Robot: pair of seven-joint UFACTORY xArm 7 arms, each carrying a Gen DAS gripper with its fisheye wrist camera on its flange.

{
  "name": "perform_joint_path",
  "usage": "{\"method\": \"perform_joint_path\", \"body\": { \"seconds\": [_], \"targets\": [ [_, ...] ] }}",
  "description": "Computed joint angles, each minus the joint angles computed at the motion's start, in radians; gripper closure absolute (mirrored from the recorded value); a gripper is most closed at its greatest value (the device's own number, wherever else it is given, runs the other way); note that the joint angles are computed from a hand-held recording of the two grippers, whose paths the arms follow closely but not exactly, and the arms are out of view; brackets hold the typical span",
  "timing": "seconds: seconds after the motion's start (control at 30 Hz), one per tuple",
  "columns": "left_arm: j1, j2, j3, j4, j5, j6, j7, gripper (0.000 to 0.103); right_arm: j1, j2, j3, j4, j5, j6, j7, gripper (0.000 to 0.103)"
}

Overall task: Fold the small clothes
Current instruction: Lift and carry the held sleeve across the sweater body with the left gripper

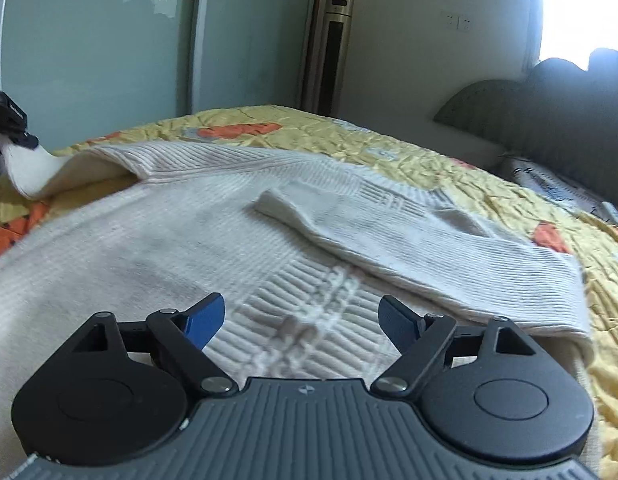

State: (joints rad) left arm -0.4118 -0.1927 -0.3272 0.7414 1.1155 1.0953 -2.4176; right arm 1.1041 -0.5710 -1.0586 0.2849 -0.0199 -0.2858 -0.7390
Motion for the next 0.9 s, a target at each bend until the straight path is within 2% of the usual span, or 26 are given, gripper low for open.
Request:
{"method": "perform_joint_path", "body": {
  "seconds": [0.1,0.2,0.37,0.53,0.7,0.9],
  "targets": [
    [0.003,0.045,0.009,0.074,-0.019,0.057,0.129,0.094,-0.001,0.036,-0.04,0.017,-0.004,-0.016,0.002,0.014],
    [0.004,0.067,0.024,0.127,0.0,0.098,0.205,0.094,0.021,0.002,-0.107,0.034,0.008,0.025,-0.002,0.014],
    [-0.003,0.121,0.035,0.254,0.106,0.195,0.303,0.095,0.061,-0.085,-0.181,0.064,0.087,0.105,-0.036,0.01],
    [-0.062,0.217,0.043,0.434,0.254,0.293,0.371,0.095,0.086,-0.151,-0.22,0.089,0.168,0.158,-0.067,0.007],
    [-0.153,0.347,0.07,0.6,0.392,0.255,0.407,0.095,0.097,-0.196,-0.237,0.098,0.236,0.168,-0.112,0.007],
    [-0.236,0.491,0.107,0.737,0.46,0.038,0.439,0.095,0.1,-0.217,-0.237,0.108,0.303,0.172,-0.164,0.006]
  ]
}}
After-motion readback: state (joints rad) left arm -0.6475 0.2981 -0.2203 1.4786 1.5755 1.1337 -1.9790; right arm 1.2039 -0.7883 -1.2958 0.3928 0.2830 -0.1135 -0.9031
